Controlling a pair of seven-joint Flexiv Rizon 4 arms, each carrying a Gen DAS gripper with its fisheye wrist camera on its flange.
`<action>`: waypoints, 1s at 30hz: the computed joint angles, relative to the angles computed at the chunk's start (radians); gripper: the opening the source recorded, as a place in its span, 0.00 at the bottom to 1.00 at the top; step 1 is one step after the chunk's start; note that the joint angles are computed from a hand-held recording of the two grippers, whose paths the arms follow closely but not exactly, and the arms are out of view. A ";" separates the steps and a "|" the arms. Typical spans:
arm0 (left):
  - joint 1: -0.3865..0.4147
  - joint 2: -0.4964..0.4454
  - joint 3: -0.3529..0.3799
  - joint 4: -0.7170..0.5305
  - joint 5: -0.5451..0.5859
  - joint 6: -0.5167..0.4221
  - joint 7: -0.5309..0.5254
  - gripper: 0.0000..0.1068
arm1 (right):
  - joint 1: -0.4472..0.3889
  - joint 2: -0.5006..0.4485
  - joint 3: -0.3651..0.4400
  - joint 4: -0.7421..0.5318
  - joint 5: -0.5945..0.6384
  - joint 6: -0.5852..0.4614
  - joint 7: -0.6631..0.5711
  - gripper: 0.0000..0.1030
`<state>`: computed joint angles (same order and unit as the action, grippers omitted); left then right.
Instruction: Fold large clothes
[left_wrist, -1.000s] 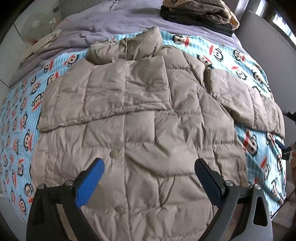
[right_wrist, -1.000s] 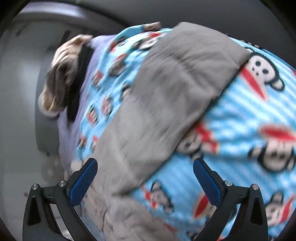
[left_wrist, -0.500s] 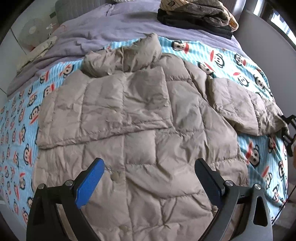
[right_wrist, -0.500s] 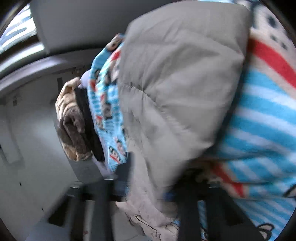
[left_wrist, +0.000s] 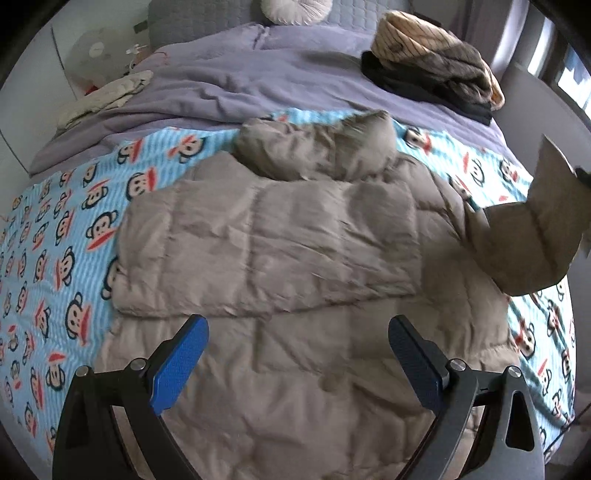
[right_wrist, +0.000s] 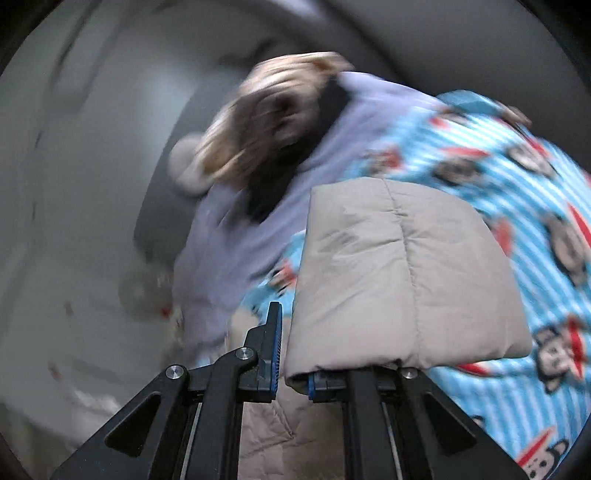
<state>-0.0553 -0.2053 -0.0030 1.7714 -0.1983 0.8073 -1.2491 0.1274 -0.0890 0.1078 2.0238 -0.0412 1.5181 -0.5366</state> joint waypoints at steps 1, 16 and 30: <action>0.012 -0.008 0.001 -0.002 -0.016 0.008 0.019 0.92 | 0.039 -0.023 -0.022 -0.031 -0.117 -0.031 0.032 0.12; 0.146 -0.138 0.025 -0.102 -0.101 -0.024 0.144 0.92 | 0.291 -0.412 0.053 -0.432 -0.179 -0.475 -0.037 0.12; 0.177 -0.238 -0.063 -0.192 -0.306 -0.138 0.202 0.92 | 0.287 -0.205 -0.068 -0.075 -0.156 -0.171 0.452 0.28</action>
